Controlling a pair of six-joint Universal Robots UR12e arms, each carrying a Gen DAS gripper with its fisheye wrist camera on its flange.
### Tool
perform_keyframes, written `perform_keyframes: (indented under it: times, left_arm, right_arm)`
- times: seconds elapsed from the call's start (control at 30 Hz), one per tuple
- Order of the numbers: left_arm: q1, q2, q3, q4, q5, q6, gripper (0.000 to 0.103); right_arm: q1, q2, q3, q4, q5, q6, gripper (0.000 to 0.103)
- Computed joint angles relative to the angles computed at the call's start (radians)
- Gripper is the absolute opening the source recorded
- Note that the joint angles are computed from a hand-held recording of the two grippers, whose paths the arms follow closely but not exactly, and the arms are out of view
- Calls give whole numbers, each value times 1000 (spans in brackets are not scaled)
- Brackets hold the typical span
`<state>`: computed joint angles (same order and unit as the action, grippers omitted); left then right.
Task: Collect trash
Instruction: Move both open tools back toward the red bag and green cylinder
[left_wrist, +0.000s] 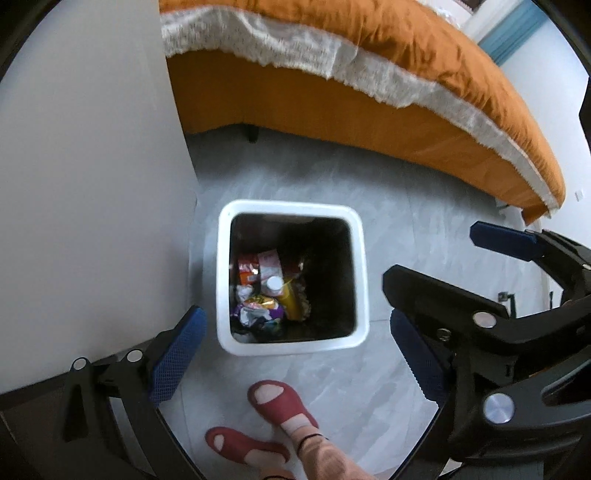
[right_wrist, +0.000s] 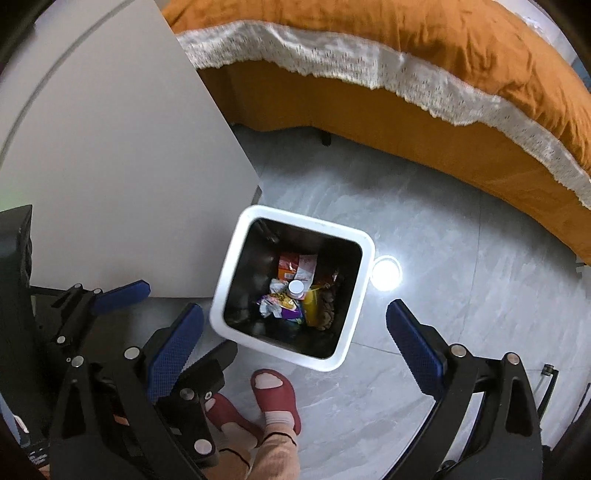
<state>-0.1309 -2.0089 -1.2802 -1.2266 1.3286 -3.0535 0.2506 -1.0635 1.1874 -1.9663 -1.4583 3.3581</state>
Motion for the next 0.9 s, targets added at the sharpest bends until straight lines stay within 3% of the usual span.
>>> perform_keyframes:
  times: [0.2,0.37,0.5,0.7,0.9]
  left_arm:
    - [-13,25,60,-19,1,52,98]
    - [-6,60,122,1,-43,14,98]
    - [-9,85,165,52,9,-7,98]
    - [18,115,224,143,75,-76,98]
    - [47,131,265,202,191,-109,98]
  right_arm:
    - [1,-51,-12,-55,-31,64,98]
    - [6,-88,-53,-117,-81,81,98]
    - [17,-97,-109,-199,-135,64,98]
    - [17,-63,-233,-277,-41,20,98]
    - [38,12,-395,-278,94,-57,98]
